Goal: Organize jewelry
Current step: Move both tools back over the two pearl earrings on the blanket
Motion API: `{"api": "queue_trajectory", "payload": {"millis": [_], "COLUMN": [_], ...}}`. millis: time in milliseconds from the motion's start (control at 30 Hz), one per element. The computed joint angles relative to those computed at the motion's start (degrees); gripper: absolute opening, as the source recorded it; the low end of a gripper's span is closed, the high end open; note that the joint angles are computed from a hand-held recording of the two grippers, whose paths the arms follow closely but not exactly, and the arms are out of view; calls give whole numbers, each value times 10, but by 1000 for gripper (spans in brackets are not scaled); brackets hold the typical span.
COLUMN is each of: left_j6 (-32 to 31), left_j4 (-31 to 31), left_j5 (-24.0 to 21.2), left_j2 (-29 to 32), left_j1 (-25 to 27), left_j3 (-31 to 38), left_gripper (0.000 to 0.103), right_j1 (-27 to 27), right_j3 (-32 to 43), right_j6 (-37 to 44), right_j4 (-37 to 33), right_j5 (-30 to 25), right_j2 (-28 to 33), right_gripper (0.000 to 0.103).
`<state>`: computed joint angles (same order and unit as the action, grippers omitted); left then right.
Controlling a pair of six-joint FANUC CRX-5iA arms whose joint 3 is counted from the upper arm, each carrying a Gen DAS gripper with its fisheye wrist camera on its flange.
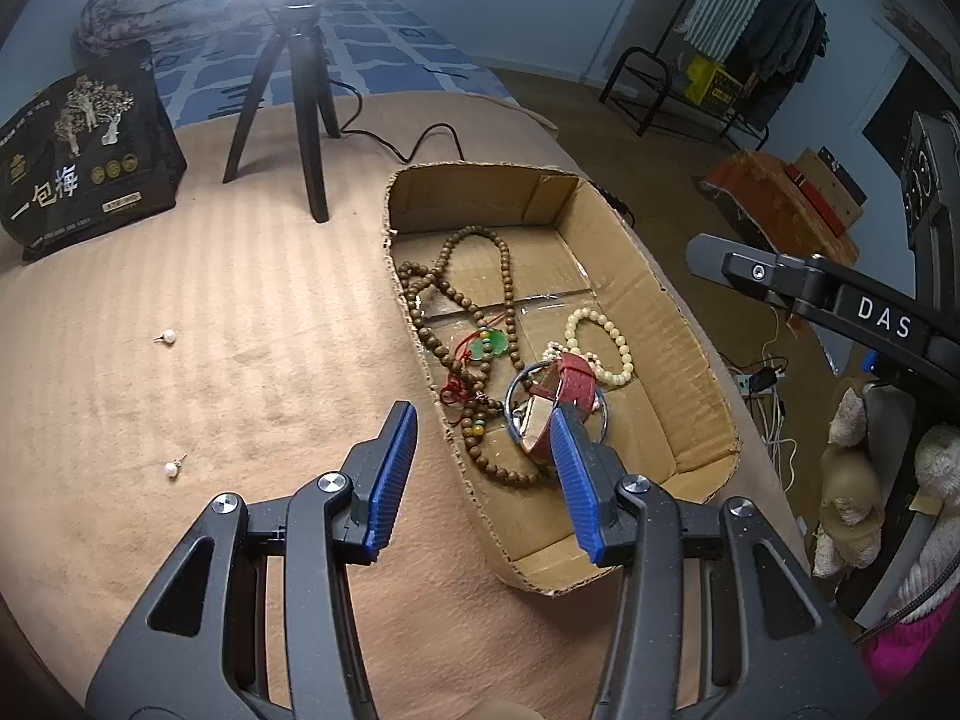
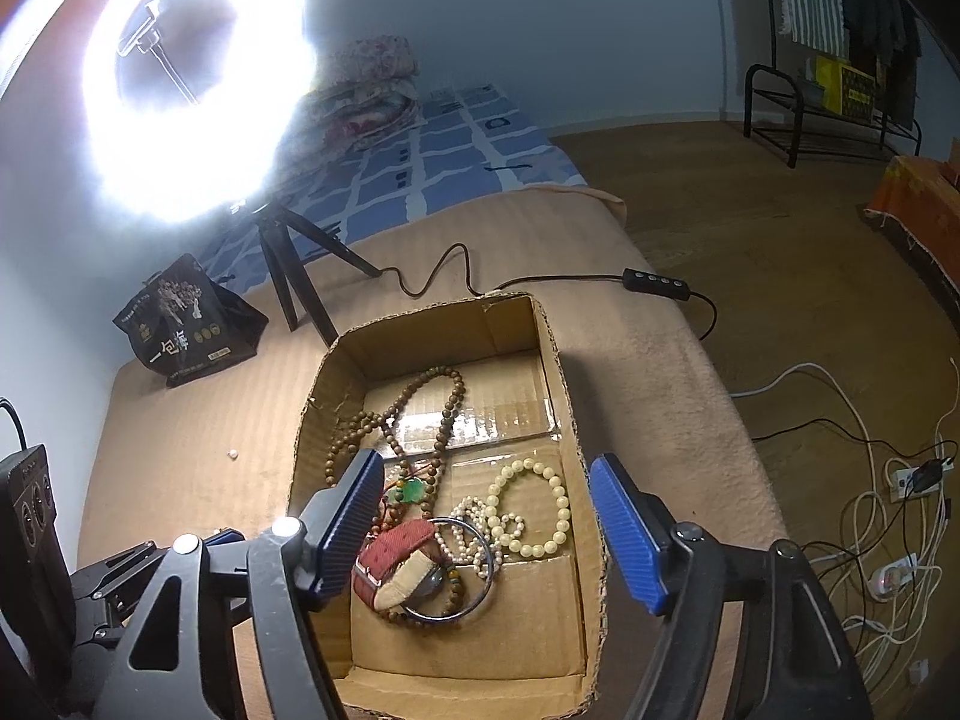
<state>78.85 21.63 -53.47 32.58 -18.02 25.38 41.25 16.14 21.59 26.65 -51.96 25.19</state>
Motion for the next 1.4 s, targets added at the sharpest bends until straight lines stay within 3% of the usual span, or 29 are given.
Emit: {"api": "queue_trajectory", "payload": {"millis": [367, 800, 1100, 1400], "left_j6": [-3, -18, -43, -93], "left_j4": [-17, -40, -21, 5], "left_j5": [40, 41, 47, 44], "left_j2": [-39, -72, -79, -63], "left_j1": [19, 81, 131, 154], "left_j3": [-50, -86, -110, -108], "left_gripper": [47, 47, 47, 47], "right_j1": [8, 28, 46, 76], "right_j3": [18, 78, 140, 223], "right_j6": [6, 53, 103, 185], "right_j4": [-2, -24, -66, -110], "right_j5": [12, 20, 15, -11], "right_j2": [8, 41, 76, 138], "right_gripper": [80, 80, 80, 58]}}
